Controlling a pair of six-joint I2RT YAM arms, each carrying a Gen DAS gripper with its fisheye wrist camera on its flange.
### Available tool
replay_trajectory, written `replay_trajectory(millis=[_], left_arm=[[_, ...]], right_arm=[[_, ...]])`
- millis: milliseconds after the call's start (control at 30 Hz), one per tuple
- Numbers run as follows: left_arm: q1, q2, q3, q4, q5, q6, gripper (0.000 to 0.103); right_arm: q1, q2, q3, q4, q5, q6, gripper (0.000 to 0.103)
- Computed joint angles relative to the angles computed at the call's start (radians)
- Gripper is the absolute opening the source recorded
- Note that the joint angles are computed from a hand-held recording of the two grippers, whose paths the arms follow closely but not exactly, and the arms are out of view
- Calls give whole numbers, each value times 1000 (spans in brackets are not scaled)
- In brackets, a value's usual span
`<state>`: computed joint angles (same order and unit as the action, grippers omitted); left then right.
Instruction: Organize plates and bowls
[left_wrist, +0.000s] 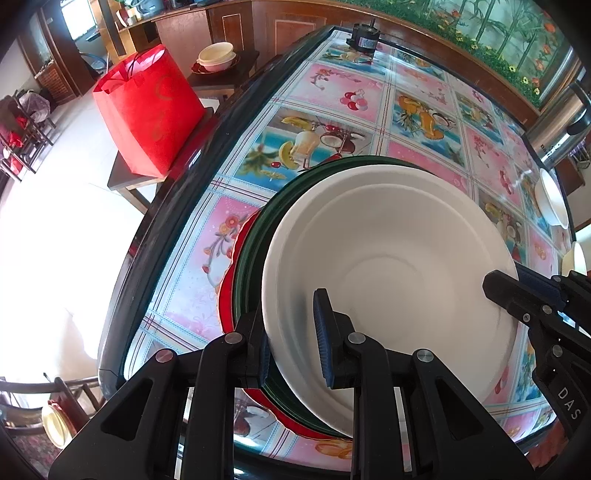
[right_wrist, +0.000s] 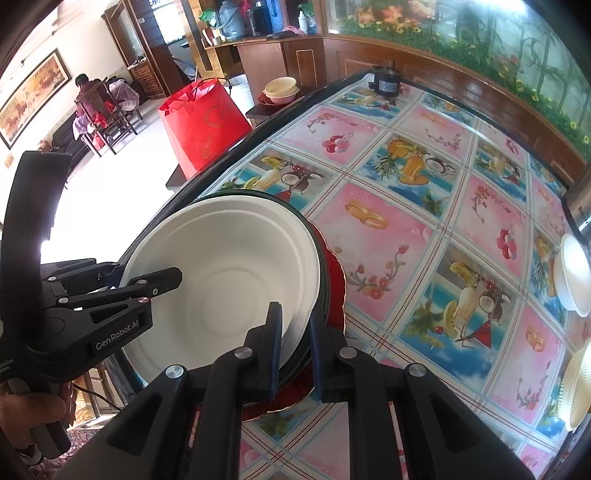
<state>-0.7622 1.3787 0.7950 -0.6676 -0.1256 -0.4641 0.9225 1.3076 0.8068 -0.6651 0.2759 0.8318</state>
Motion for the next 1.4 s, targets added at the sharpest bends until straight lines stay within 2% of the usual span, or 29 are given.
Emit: replay_trajectory(millis=[1400], left_arm=[[4,-40,8,-27,-4,43,24]], right_arm=[[-11,58,12,12,-38,-28,16]])
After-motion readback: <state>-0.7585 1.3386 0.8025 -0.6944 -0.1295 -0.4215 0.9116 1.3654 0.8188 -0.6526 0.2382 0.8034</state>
